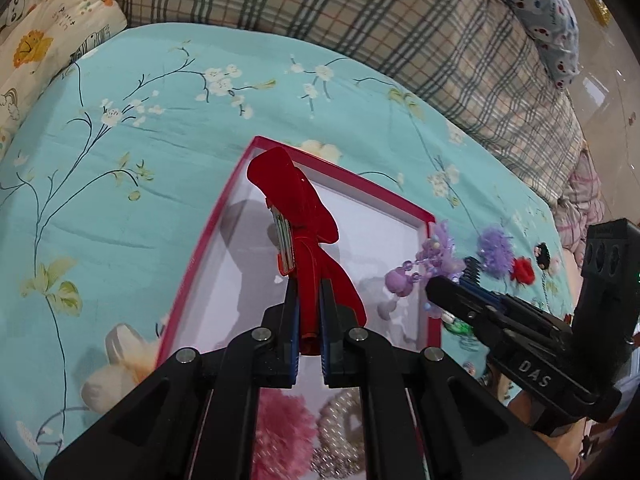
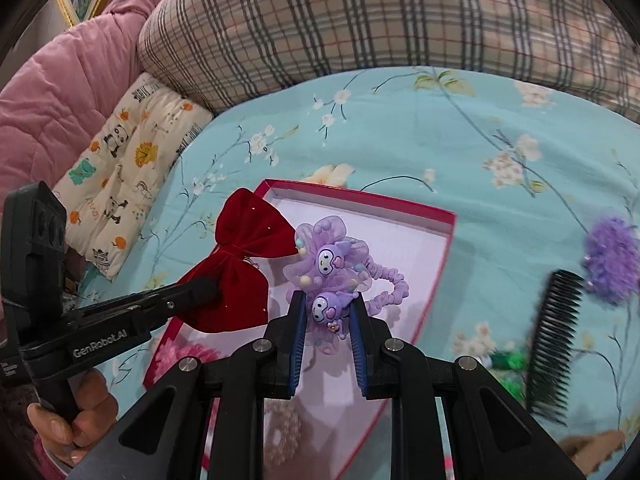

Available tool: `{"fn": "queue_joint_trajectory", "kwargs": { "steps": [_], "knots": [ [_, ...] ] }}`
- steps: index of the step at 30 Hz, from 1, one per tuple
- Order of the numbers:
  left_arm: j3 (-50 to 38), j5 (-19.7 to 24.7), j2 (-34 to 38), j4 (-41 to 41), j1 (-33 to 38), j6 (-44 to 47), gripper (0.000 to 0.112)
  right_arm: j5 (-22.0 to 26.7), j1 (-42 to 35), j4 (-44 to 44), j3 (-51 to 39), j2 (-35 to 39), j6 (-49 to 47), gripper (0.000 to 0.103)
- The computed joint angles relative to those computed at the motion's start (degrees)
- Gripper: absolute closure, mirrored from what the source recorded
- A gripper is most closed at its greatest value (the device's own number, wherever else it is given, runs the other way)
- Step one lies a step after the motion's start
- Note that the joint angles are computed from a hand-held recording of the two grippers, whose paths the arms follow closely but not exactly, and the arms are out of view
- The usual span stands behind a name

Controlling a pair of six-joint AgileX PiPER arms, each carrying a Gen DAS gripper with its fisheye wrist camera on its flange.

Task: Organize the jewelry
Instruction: 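Carry the red bow and purple hair tie into the box and release both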

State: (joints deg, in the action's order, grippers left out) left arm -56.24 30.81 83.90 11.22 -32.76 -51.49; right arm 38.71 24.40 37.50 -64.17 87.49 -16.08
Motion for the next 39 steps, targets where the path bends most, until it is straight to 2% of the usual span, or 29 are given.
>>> {"fn": "queue_joint_trajectory", "kwargs": {
  "steps": [6,14,21,24,25,28,39],
  "knots": [
    [0.67,-2.88,2.41,-4.12,2.77,4.85,0.106,-1.15,1.78,-2.2,-2.94,5.69,2.2,0.083],
    [1.68,-4.46,4.3,-6.51,4.2,7.16,0.106,-1.21,2.02,-2.34,-3.97,8.98,1.9,0.082],
    [1.27,-3.54,5.32,-6.28,4.25,6.89,0.105,-1.38,2.26,-2.24,-4.2,9.54,2.01,0.077],
    [1.26,-3.14,5.04,-6.59,4.2,7.19,0.097,-0.92,1.81,-1.36,-4.22,9.54,1.42,0.073],
    [1.14,-2.86,4.99,-6.04,4.0,6.65,0.091,-0.89,1.8,-1.38,-4.23,9.5,1.56,0.072],
    [0.72,-1.57,4.49,-3.73,3.18,4.63,0.082,-0.03,1.37,-0.96,-4.23,9.25,1.59,0.061],
    [0.06,1.66,1.51,0.51,0.16,-0.37,0.081,1.45,-1.47,1.33,-0.54,2.79,-0.27,0.059]
  ]
}}
